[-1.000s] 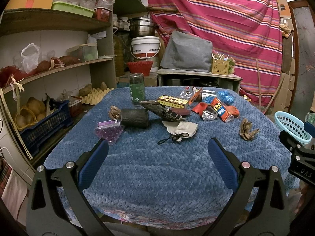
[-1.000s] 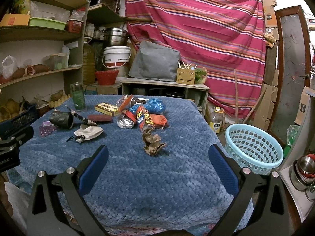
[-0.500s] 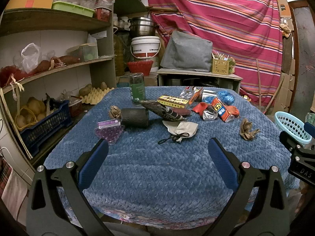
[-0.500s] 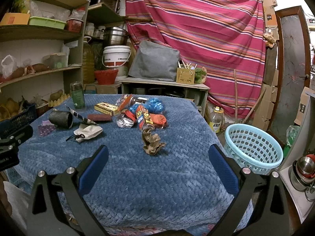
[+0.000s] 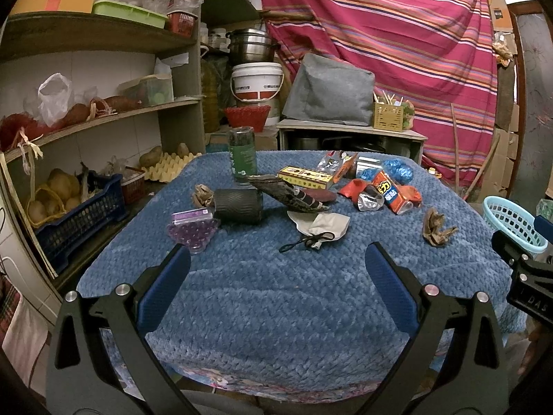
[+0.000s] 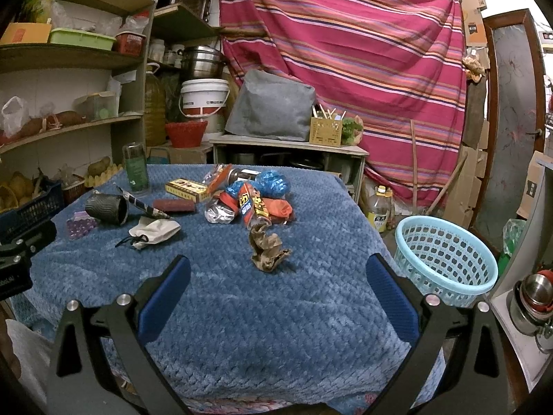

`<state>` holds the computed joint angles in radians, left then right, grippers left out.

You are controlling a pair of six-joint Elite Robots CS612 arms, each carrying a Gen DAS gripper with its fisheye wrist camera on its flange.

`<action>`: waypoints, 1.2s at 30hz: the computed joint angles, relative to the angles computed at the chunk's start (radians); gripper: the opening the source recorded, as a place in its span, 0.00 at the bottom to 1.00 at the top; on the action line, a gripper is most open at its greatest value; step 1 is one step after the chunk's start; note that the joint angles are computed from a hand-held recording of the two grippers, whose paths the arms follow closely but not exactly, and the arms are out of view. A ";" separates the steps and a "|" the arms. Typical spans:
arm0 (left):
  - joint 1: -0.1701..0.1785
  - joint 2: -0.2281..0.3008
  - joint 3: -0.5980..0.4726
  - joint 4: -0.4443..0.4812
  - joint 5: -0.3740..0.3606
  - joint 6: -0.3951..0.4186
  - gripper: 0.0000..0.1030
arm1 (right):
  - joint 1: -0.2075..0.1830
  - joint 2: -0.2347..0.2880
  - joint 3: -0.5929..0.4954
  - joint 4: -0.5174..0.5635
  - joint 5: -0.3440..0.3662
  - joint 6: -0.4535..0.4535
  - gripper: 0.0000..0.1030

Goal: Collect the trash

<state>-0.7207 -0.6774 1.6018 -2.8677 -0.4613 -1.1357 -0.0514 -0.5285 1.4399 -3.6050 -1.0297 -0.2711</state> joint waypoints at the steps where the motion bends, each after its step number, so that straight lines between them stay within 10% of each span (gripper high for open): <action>1: 0.000 -0.001 0.002 0.000 -0.001 -0.001 0.95 | -0.001 0.001 -0.002 0.003 -0.001 0.000 0.96; 36: 0.084 0.018 -0.026 -0.021 -0.067 0.039 0.95 | 0.060 0.078 -0.216 0.249 -0.138 -0.057 0.96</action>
<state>-0.6363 -0.6592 1.5760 -2.8891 -0.5287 -1.0970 0.0085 -0.4503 1.2241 -3.3565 -1.1676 -0.3279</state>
